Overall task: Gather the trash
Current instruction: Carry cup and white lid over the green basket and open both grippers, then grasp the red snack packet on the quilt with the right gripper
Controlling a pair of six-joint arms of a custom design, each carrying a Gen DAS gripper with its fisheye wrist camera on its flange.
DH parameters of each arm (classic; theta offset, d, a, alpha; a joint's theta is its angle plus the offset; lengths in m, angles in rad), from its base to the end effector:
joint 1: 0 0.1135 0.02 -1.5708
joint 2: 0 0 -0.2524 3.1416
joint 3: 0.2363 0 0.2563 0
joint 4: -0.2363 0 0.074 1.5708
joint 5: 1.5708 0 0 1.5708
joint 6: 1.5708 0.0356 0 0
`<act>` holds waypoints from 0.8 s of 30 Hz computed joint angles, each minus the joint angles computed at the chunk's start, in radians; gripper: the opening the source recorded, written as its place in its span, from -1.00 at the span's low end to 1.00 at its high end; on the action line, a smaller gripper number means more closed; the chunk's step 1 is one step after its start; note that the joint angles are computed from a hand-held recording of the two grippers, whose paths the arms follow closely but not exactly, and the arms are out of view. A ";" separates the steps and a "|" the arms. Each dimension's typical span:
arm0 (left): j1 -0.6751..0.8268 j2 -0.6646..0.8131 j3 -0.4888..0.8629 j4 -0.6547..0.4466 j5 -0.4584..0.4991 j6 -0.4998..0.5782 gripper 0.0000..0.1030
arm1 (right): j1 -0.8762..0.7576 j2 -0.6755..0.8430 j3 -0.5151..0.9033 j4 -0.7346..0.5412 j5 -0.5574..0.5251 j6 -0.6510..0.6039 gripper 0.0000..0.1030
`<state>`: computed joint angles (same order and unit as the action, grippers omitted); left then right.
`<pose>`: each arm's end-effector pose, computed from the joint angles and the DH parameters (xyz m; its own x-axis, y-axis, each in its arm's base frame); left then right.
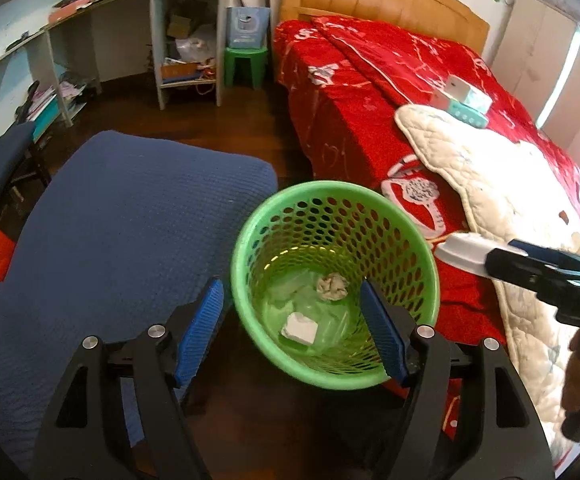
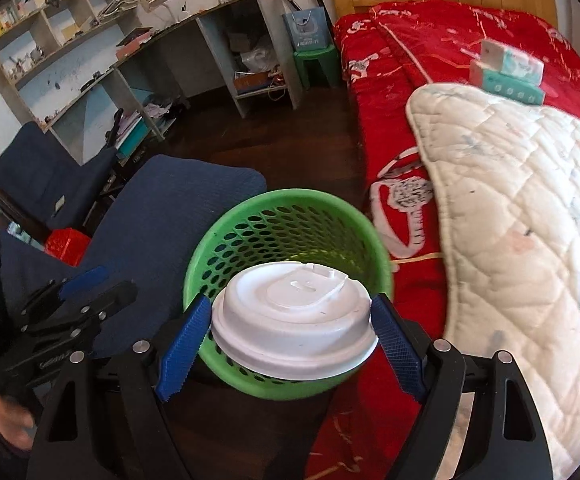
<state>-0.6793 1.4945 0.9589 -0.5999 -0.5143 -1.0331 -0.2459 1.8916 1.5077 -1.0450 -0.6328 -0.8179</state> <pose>0.2366 -0.1685 0.1944 -0.6925 -0.4019 -0.5991 -0.4084 0.9029 -0.1337 0.3617 -0.0691 0.2137 -0.7406 -0.4208 -0.5239 -0.6219 0.7246 0.2971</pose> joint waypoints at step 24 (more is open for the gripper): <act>-0.097 0.278 0.350 0.022 0.021 0.098 0.41 | -0.372 0.203 0.401 -0.160 0.016 -0.149 0.65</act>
